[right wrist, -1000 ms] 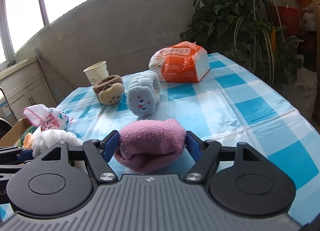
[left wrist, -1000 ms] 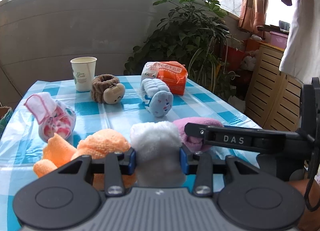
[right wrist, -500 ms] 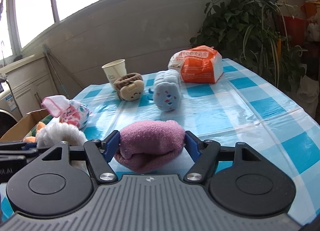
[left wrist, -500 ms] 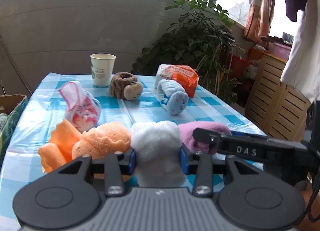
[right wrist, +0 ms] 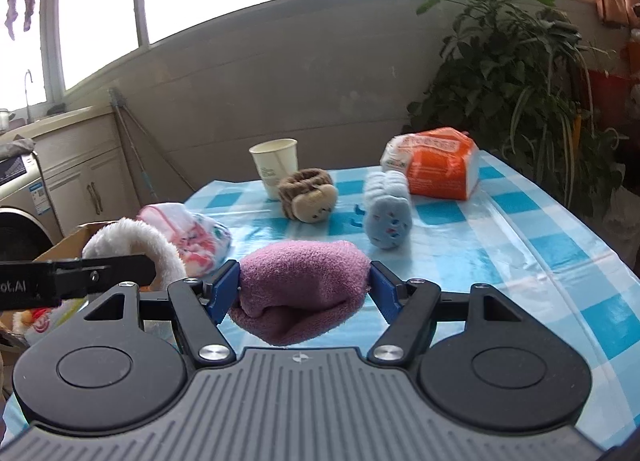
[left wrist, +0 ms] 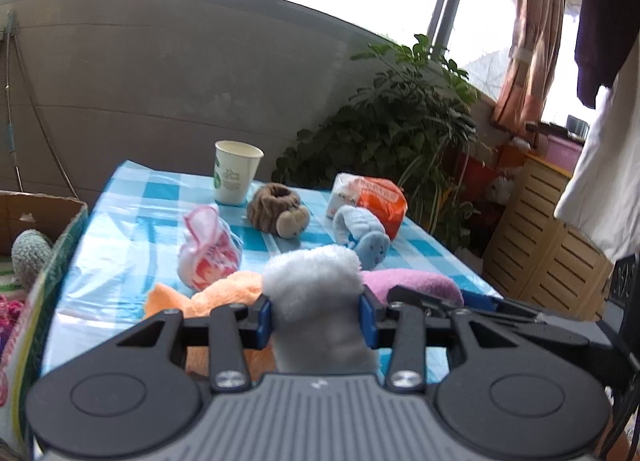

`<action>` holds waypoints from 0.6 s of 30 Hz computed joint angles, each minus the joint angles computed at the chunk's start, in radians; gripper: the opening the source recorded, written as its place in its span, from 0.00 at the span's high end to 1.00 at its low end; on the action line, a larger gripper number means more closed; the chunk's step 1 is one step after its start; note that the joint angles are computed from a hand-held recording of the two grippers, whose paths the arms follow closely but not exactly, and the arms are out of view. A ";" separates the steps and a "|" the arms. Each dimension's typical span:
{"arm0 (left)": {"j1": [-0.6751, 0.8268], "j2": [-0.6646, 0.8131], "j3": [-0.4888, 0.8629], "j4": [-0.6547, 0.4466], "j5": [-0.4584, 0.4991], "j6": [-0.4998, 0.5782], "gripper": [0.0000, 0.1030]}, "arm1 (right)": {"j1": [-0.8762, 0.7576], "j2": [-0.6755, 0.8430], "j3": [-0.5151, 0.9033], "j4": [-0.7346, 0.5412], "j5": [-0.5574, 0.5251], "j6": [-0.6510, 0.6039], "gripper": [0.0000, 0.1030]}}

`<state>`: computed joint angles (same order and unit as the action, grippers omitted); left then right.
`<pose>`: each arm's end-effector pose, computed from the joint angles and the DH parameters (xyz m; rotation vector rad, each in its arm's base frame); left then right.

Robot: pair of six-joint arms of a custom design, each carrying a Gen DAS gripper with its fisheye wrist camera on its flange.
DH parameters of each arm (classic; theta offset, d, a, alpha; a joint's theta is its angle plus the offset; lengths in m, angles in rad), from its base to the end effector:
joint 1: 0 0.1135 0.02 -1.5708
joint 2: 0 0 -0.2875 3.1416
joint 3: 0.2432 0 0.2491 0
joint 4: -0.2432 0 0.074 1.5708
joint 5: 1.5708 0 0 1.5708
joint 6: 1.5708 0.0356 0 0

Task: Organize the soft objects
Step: 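Carry the white fluffy sock with left gripper and pink sock with right toward the box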

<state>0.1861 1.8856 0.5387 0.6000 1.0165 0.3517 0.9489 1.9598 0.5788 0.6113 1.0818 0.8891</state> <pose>0.2898 0.0238 0.1015 0.6422 1.9277 -0.8311 0.1996 0.2245 0.0903 0.4140 1.8586 -0.0512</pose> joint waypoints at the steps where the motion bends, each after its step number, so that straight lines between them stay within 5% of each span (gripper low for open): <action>1: 0.010 -0.001 0.005 -0.007 0.011 -0.001 0.61 | 0.004 0.001 0.010 -0.005 0.003 -0.009 0.16; 18: 0.187 0.064 0.145 0.009 0.123 -0.173 0.60 | 0.031 0.049 0.156 0.053 -0.020 -0.223 0.16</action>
<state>0.3731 1.9497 0.6837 0.6086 1.1392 0.1788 0.9794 2.0088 0.7345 0.6647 1.0620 0.6662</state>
